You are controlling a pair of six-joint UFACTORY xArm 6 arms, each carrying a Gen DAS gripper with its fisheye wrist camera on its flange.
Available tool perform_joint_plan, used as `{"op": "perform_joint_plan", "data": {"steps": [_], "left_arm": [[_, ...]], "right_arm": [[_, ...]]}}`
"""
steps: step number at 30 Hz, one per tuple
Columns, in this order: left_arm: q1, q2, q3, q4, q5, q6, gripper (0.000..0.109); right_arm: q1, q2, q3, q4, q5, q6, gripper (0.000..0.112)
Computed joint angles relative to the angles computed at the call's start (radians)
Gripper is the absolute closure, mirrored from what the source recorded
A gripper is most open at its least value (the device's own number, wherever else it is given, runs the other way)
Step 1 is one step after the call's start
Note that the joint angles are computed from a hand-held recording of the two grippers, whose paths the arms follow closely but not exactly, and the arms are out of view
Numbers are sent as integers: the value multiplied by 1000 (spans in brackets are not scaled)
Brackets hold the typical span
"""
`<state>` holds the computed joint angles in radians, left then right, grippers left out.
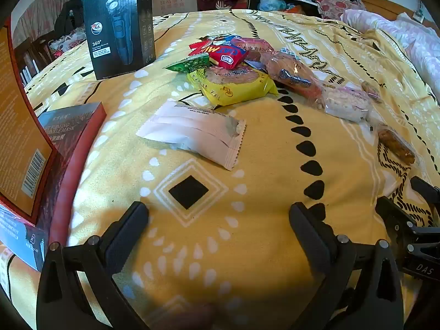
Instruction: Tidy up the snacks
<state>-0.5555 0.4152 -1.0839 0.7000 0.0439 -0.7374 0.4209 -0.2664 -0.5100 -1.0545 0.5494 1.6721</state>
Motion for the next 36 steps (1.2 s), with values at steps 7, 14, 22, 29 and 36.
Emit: {"op": "perform_joint_plan", "data": {"steps": [7, 14, 22, 29, 36], "left_arm": [[-2, 0, 3, -31, -2, 27, 6], [-2, 0, 3, -34, -2, 29, 6], [-1, -1, 4, -35, -4, 31, 6], [-4, -1, 1, -17, 3, 13, 6], [-4, -1, 0, -15, 4, 12, 6]], "right_arm": [[0, 0, 0, 0, -1, 1, 9], [0, 0, 0, -2, -1, 2, 9], [0, 1, 0, -3, -2, 3, 9], [0, 5, -2, -5, -3, 6, 9], [0, 5, -2, -5, -2, 6, 9]]}}
